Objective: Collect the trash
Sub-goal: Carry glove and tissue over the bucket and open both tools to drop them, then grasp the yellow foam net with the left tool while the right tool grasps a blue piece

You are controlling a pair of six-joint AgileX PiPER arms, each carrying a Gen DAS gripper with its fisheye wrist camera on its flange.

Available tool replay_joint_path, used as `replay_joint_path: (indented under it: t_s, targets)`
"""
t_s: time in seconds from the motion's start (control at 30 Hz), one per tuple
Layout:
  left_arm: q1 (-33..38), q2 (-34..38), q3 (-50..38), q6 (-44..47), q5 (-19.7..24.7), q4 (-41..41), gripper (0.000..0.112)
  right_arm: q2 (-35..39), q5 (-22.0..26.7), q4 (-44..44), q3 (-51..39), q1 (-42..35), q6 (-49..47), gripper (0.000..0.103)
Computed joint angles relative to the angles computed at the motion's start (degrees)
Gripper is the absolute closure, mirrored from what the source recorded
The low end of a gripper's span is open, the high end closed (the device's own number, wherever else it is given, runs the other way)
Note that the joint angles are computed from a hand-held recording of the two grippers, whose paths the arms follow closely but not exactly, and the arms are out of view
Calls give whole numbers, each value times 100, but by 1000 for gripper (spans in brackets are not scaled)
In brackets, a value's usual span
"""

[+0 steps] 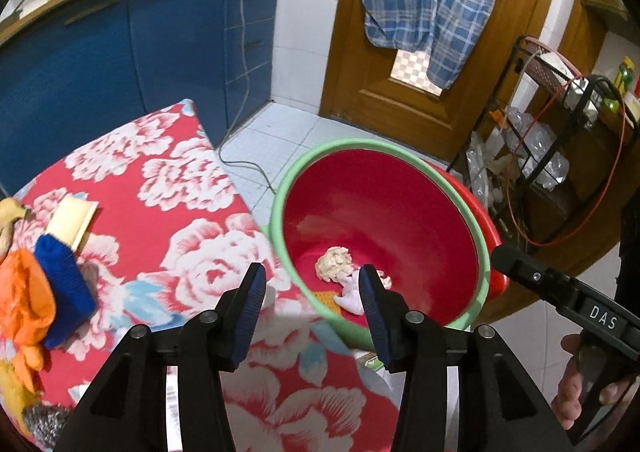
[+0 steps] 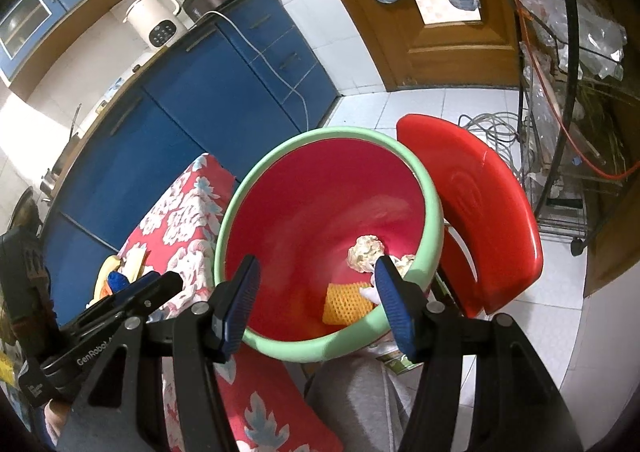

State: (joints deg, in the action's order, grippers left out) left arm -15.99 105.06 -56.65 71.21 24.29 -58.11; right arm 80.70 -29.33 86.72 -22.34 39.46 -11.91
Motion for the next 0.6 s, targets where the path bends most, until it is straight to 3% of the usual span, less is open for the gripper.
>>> replay_joint_path:
  t_s: [0.4, 0.6]
  targets:
    - [1032, -599, 442, 221, 191, -164, 59, 84, -340, 766, -561, 701, -811, 41]
    - [1714, -759, 529, 407, 283, -170, 59, 335, -286, 956, -974, 890, -1070, 41]
